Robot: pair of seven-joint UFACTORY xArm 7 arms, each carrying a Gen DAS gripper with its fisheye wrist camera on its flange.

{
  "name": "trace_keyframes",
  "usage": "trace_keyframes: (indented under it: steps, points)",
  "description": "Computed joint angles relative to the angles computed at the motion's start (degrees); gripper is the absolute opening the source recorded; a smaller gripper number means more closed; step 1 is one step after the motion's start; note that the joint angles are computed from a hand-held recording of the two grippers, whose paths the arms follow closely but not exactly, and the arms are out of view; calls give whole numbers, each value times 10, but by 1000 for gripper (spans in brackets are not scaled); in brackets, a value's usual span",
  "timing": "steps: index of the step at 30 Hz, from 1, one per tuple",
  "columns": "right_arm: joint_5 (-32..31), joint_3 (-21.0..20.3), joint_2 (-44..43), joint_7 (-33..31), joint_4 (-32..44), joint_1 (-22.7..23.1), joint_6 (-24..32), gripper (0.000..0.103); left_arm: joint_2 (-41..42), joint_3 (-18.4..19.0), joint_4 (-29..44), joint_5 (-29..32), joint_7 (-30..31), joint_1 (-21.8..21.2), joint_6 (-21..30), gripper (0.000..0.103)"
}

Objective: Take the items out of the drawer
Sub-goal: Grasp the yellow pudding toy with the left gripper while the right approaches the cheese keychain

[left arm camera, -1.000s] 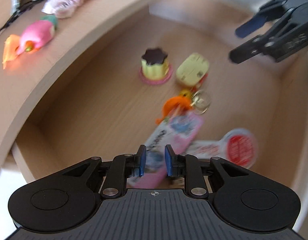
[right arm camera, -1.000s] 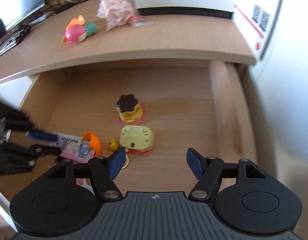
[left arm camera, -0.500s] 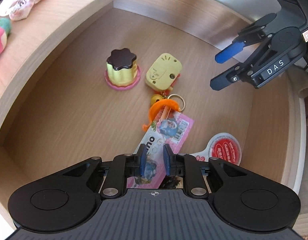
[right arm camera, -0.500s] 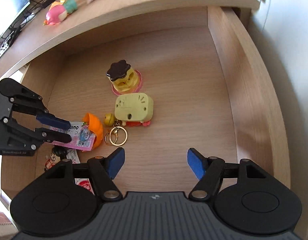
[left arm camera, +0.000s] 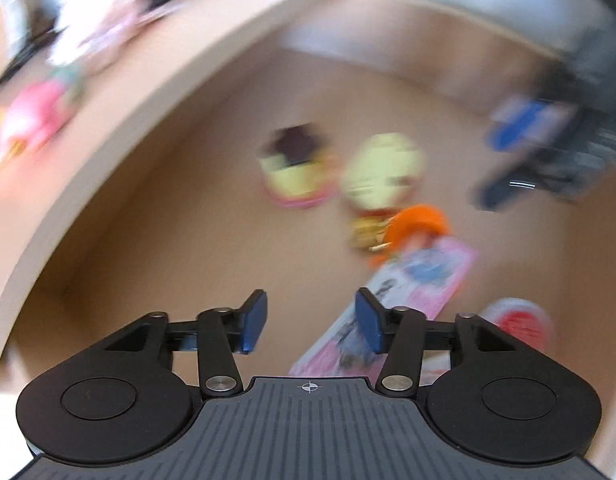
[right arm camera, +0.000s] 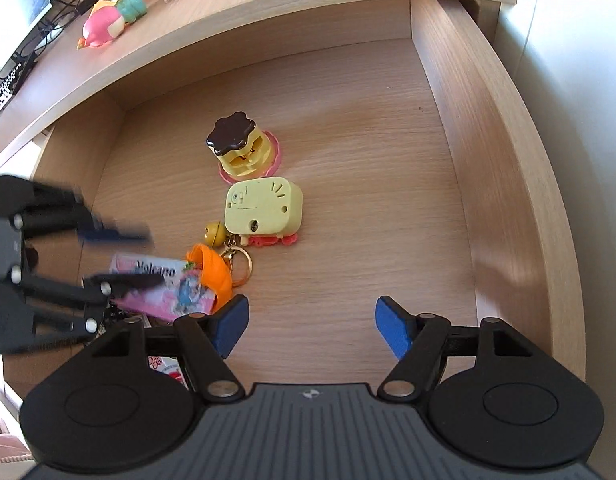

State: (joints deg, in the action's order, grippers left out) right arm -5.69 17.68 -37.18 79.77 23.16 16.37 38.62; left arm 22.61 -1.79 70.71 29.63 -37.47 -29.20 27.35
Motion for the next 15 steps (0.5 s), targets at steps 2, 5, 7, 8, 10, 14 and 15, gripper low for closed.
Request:
trace_keyframes:
  steps: [2, 5, 7, 8, 10, 14, 15]
  points:
    - [1, -2, 4, -2, 2, 0, 3, 71, 2, 7, -3, -21, -35, 3, 15, 46]
    - [6, -5, 4, 0, 2, 2, 5, 71, -1, -70, -34, -169, 55, 91, -47, 46]
    - [12, -9, 5, -2, -1, 5, 2, 71, -1, -72, -38, -201, 92, 92, -61, 52]
    - [15, -11, 5, -2, -2, 5, 0, 71, 1, -63, -35, -199, 96, 83, -61, 52]
    - [21, -16, 5, -3, -7, 6, -7, 71, 8, -37, -27, -184, 80, 59, -71, 53]
    - [21, -14, 7, -3, -5, 0, -6, 71, 24, 15, -7, -147, -2, 10, -80, 57]
    - [17, -11, 7, -1, -4, -2, -4, 71, 28, 32, 0, -130, -34, -7, -75, 57]
